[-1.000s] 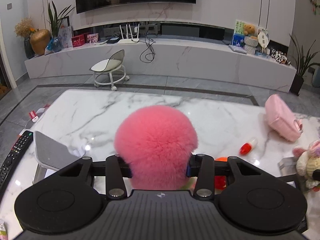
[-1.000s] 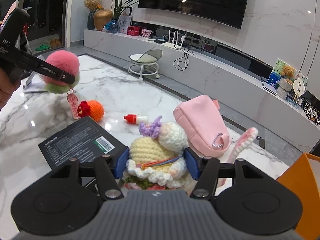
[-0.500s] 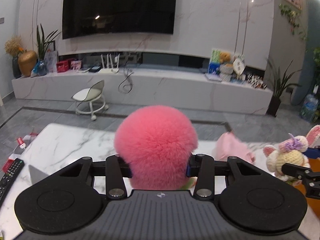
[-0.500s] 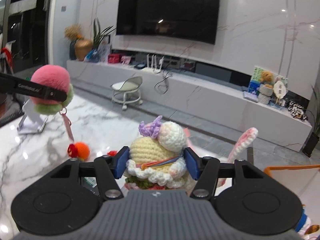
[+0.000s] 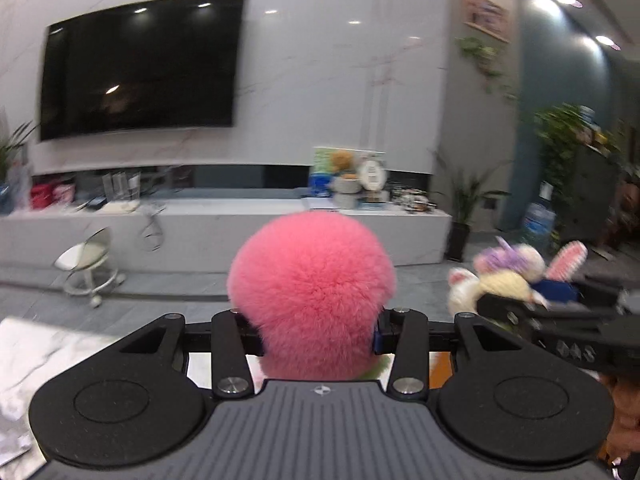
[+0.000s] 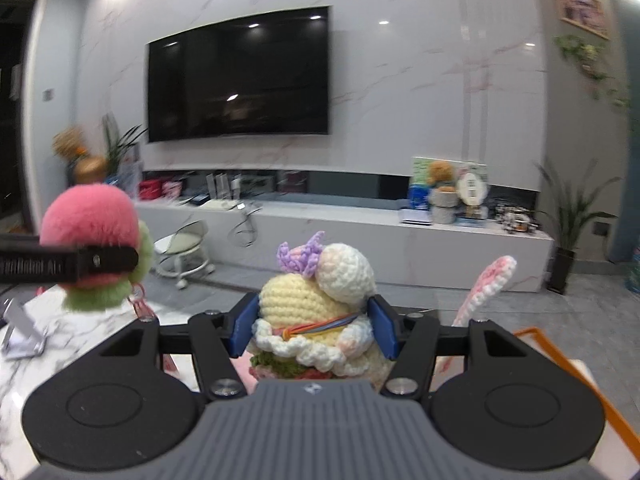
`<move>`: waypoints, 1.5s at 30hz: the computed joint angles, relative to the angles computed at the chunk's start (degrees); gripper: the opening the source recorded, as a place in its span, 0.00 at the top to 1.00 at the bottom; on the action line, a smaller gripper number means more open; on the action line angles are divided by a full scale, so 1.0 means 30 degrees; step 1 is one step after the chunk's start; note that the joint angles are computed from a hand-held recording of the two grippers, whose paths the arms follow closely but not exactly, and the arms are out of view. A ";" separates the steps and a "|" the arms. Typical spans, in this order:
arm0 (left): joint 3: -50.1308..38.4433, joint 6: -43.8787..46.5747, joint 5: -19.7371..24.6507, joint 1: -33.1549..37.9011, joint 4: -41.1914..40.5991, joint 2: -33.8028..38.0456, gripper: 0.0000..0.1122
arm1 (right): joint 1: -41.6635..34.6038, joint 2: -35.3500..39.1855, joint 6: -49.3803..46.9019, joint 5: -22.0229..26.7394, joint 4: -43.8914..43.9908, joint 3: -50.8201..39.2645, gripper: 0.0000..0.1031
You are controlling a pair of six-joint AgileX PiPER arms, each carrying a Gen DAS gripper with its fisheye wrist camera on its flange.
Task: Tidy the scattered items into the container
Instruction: 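Lift the pink ball and crocheted bunny and carry both toward the orange box, then open the right tool to drop the bunny while the left tool releases the pink ball into the box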
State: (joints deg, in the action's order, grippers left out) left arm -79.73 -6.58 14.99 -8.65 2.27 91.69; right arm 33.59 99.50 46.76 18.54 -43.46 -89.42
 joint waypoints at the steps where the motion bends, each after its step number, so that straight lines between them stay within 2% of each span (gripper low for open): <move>1: -0.0067 0.0109 -0.0156 -0.0482 -0.0052 0.0194 0.56 | -0.0147 -0.0253 0.0716 0.0198 -0.0554 0.0197 0.40; 4: -0.0254 0.0926 -0.0512 -0.1655 -0.0841 0.0735 0.56 | -0.0628 -0.0908 0.2021 0.0898 -0.1386 0.0632 0.40; 12: -0.1221 0.1954 -0.0743 -0.3550 -0.2256 0.1996 0.56 | -0.2341 -0.2037 0.3219 0.1860 -0.1135 0.1402 0.40; 21: -0.1992 0.1826 -0.0982 -0.4971 -0.1701 0.2805 0.57 | -0.3649 -0.2987 0.3510 0.1710 -0.1274 0.2341 0.40; 27: -0.2701 0.4132 -0.1390 -0.5702 -0.3938 0.3733 0.57 | -0.4412 -0.3420 0.3982 0.2154 -0.1475 0.2920 0.40; 30: -0.2834 0.7278 -0.2004 -0.6076 -0.7092 0.4290 0.56 | -0.4795 -0.3465 0.3777 0.2403 -0.0877 0.2998 0.40; 32: -0.3095 0.8404 -0.1817 -0.6247 -0.8128 0.4655 0.56 | -0.5173 -0.3406 0.3228 0.2288 -0.0090 0.3028 0.39; 36: -0.3357 0.8181 -0.1515 -0.6651 -0.7763 0.5187 0.56 | -0.5517 -0.3296 0.2472 0.2190 0.0733 0.3033 0.39; 40: -0.3944 0.9972 -0.0739 -0.6586 -0.9721 0.5878 0.55 | -0.5527 -0.3154 0.2257 0.2183 0.0895 0.3013 0.39; 41: -0.4073 1.0943 -0.0332 -0.6533 -1.0707 0.6087 0.52 | -0.5563 -0.3070 0.1900 0.2170 0.1192 0.2990 0.38; 42: -0.4587 1.1452 0.0691 -0.6453 -1.1165 0.6481 0.50 | -0.5623 -0.2959 0.1405 0.2156 0.1616 0.2940 0.36; 44: -0.5512 1.0991 0.2181 -0.6549 -1.0181 0.7171 0.42 | -0.5604 -0.2672 0.0643 0.2656 0.2143 0.2747 0.29; 45: -0.5515 0.9849 0.2147 -0.6824 -0.8739 0.7259 0.41 | -0.5543 -0.2518 0.0401 0.3036 0.2218 0.2605 0.27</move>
State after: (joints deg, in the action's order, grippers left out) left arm -96.27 22.96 21.43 -29.12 -23.94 113.46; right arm 16.96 91.95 47.97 27.65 -36.80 -81.60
